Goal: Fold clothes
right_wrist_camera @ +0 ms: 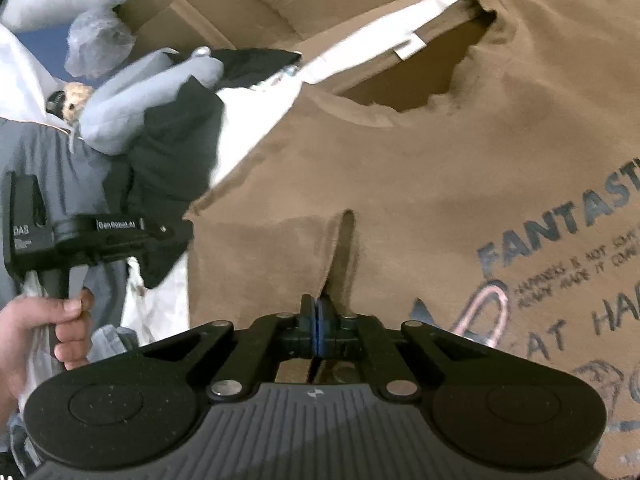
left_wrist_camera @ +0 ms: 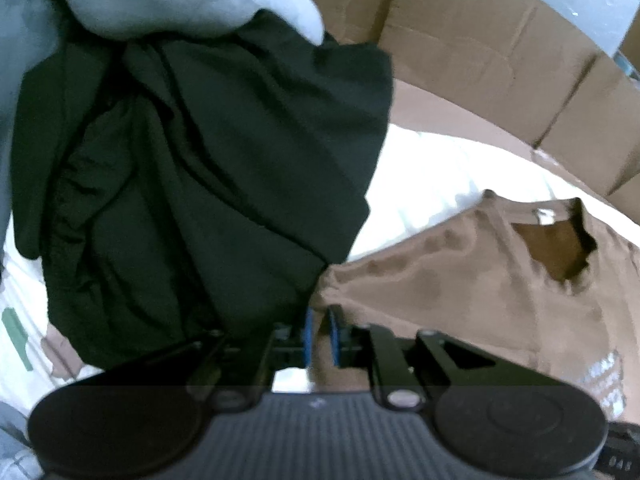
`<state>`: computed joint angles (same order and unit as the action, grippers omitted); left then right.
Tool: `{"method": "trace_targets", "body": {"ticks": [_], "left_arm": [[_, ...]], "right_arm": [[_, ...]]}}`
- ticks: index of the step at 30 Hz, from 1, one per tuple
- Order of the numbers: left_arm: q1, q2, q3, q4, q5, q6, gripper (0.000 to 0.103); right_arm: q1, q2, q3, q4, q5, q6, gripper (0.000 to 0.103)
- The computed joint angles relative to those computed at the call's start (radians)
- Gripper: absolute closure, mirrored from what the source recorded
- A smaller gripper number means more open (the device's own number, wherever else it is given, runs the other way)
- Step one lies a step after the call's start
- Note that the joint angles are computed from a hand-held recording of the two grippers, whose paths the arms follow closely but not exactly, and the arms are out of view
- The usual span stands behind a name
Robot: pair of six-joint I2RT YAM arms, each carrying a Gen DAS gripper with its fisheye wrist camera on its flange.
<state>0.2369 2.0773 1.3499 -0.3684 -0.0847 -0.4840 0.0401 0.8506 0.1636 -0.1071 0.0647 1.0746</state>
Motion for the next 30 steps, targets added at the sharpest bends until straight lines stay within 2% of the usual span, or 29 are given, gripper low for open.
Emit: {"method": "trace_targets", "body": {"ticks": [5, 13, 18, 23, 25, 29, 30], "left_arm": [[-0.008, -0.015, 0.000, -0.025, -0.026, -0.013, 0.086], [-0.066, -0.161, -0.123, -0.034, -0.019, -0.033, 0.087], [-0.133, -0.234, -0.222, 0.005, 0.012, -0.093, 0.087], [-0.212, -0.281, -0.333, 0.064, 0.030, -0.157, 0.087], [-0.246, -0.296, -0.380, 0.079, 0.031, -0.184, 0.087], [-0.290, -0.300, -0.454, 0.106, 0.028, -0.259, 0.087], [-0.301, -0.311, -0.474, 0.104, 0.023, -0.276, 0.089]], "right_arm": [[0.003, 0.043, 0.005, 0.010, 0.005, -0.027, 0.103], [0.007, -0.054, 0.034, -0.127, 0.058, -0.051, 0.102], [0.079, -0.123, 0.056, -0.185, 0.115, -0.063, 0.102], [0.196, -0.075, 0.080, -0.142, 0.139, -0.088, 0.092], [0.257, -0.021, 0.086, -0.106, 0.163, -0.098, 0.081], [0.347, 0.085, 0.094, -0.069, 0.180, -0.095, 0.079], [0.373, 0.105, 0.097, -0.069, 0.194, -0.092, 0.076]]}}
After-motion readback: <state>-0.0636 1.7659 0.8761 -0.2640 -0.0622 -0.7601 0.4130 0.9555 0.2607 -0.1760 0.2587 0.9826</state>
